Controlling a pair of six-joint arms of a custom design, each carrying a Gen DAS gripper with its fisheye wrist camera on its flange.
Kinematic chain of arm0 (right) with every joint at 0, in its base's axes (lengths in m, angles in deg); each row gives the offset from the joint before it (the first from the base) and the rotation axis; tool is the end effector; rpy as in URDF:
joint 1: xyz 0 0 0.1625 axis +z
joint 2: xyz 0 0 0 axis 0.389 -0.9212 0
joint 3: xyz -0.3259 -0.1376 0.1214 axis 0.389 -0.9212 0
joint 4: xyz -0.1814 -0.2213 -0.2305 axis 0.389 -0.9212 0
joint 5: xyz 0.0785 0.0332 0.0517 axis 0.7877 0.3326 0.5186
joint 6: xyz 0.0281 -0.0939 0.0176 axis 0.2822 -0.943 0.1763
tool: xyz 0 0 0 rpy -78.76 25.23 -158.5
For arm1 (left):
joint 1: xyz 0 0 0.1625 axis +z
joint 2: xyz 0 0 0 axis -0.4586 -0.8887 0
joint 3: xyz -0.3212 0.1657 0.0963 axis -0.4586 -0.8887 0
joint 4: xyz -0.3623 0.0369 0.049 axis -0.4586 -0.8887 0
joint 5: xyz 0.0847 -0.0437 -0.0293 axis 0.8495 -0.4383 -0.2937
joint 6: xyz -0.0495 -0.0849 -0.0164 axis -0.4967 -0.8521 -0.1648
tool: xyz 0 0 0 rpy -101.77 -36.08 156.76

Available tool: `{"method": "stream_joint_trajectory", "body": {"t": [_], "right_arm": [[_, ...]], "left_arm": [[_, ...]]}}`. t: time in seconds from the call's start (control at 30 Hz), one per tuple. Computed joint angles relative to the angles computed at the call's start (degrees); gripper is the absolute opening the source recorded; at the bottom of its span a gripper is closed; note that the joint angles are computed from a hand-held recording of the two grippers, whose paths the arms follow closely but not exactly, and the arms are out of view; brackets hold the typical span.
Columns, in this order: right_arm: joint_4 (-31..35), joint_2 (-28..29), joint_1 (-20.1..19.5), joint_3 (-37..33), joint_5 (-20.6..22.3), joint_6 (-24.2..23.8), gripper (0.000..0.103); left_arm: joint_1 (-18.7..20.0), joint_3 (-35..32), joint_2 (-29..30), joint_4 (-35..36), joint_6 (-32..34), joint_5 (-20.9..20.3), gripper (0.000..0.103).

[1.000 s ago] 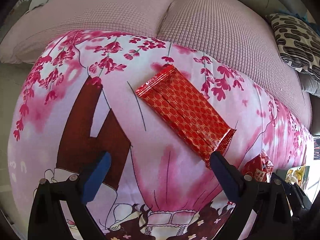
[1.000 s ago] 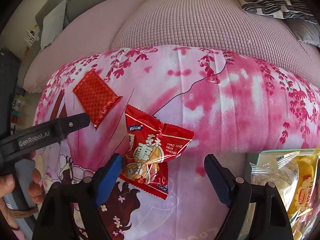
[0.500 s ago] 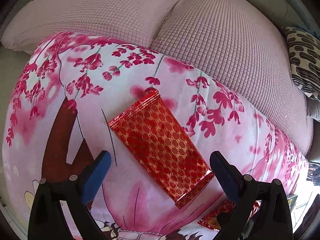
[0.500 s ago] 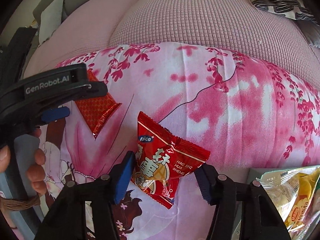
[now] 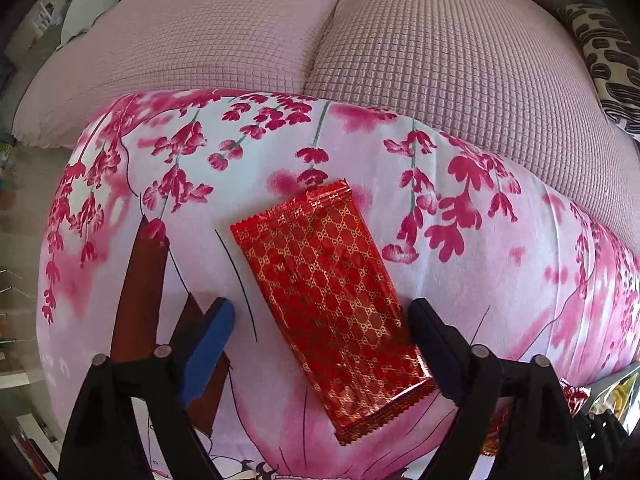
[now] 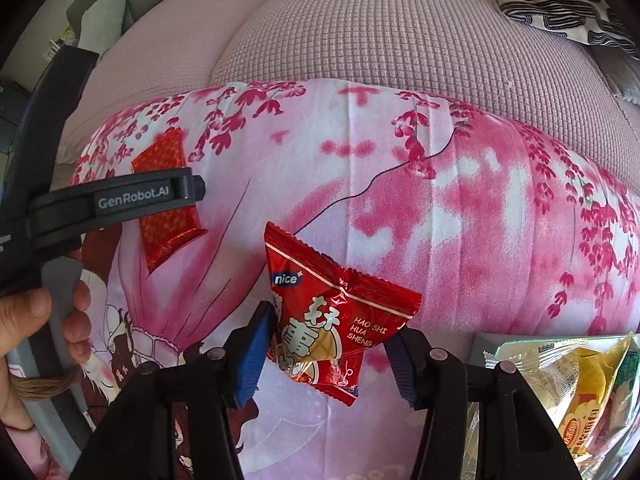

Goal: Organize snacks
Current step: 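Grasp the long red wafer packet with the left tool while the right tool grasps the red nice candy bag, then carry the red wafer packet and red candy bag over the teal tray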

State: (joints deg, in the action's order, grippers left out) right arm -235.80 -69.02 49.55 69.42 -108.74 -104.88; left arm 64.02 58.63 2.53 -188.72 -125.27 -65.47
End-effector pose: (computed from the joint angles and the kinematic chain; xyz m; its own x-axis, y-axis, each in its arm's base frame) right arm -0.0393 -0.3976 0.2667 -0.8057 0.1160 0.5809 -0.0147 0.9764 -0.2155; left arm -0.3718 -0.5141 -0.1551 -0.6663 0.0987 -0.7391 0.1906 0.9808 -0.0409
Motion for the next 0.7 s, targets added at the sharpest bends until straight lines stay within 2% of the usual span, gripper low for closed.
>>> {"method": "stream_joint_trajectory", "body": {"t": [0.03, 0.1, 0.17, 0.27, 0.4, 0.57, 0.7], "right_arm": [[0.3, 0.1, 0.1, -0.1, -0.1, 0.0, 0.054], [-0.2, 0.0, -0.1, 0.5, -0.3, -0.2, 0.052], [-0.8, -0.3, -0.3, 1.4, -0.4, -0.4, 0.052], [-0.2, -0.4, -0.2, 1.3, -0.7, 0.1, 0.051], [-0.2, -0.9, -0.4, 2.1, -0.9, 0.2, 0.050], [0.3, -4.1, -1.4, 4.6, 0.3, -0.7, 0.049], [-1.6, -7.1, -1.9, 7.9, 1.7, -2.6, 0.048]], "left_arm": [[-0.2, 0.2, -0.2, -0.2, 0.6, 0.0, 0.076], [-0.6, 1.0, -0.8, -0.5, 1.9, -0.2, 0.058], [-1.0, 1.3, -1.1, -0.2, 2.3, -0.3, 0.055], [-1.5, 3.2, -2.0, -1.6, 2.8, -0.7, 0.053], [-2.5, 13.1, -6.8, -7.3, 3.2, -1.2, 0.052], [-5.2, 21.2, -9.9, -12.7, 3.5, -1.5, 0.051], [-7.3, 27.8, -12.1, -19.7, 2.1, -1.7, 0.051]]}}
